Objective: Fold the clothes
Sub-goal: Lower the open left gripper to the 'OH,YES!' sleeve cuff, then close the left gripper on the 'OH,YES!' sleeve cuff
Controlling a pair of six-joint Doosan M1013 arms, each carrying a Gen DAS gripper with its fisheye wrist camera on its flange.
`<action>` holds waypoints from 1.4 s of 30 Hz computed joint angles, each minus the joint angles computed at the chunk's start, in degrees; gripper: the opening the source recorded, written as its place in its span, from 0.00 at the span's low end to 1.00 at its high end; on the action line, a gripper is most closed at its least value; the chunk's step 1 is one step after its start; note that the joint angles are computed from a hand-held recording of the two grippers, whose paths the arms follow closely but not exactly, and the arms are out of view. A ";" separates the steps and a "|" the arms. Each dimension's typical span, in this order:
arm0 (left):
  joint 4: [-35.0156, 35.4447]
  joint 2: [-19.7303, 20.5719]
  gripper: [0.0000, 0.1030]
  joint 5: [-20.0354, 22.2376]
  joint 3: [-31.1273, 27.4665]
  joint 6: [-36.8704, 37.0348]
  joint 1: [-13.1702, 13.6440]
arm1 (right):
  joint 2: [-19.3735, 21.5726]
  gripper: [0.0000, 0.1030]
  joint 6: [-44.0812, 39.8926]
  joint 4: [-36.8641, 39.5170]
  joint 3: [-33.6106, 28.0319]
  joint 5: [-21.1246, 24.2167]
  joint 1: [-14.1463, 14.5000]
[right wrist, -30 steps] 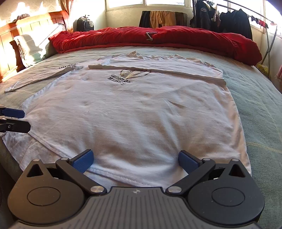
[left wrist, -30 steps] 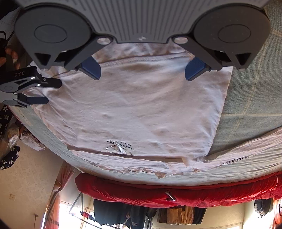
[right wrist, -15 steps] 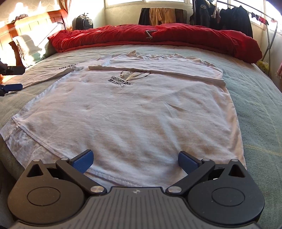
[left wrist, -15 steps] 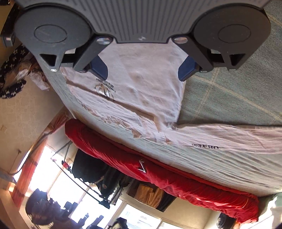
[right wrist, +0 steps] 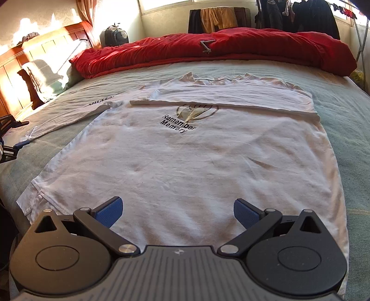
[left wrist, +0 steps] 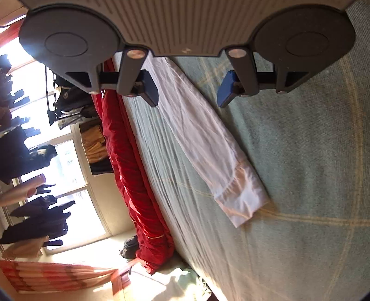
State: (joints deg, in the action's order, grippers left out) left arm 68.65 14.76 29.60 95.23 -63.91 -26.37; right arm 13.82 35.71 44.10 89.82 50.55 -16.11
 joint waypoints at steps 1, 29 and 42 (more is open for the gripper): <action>-0.05 0.24 0.52 0.03 0.26 -1.23 0.17 | 0.22 1.00 0.50 -0.55 -0.14 -0.17 0.20; 4.22 4.91 0.51 9.86 -4.27 -0.16 1.20 | 1.39 1.00 -0.59 -3.58 0.02 -6.48 2.71; 5.73 5.54 0.42 13.58 -4.95 -2.21 0.74 | 1.01 1.00 -1.19 -2.85 0.56 -6.55 2.43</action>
State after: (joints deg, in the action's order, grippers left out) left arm 74.38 20.29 43.19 90.28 -66.12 -25.64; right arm 14.83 34.52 41.25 90.38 44.00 -13.68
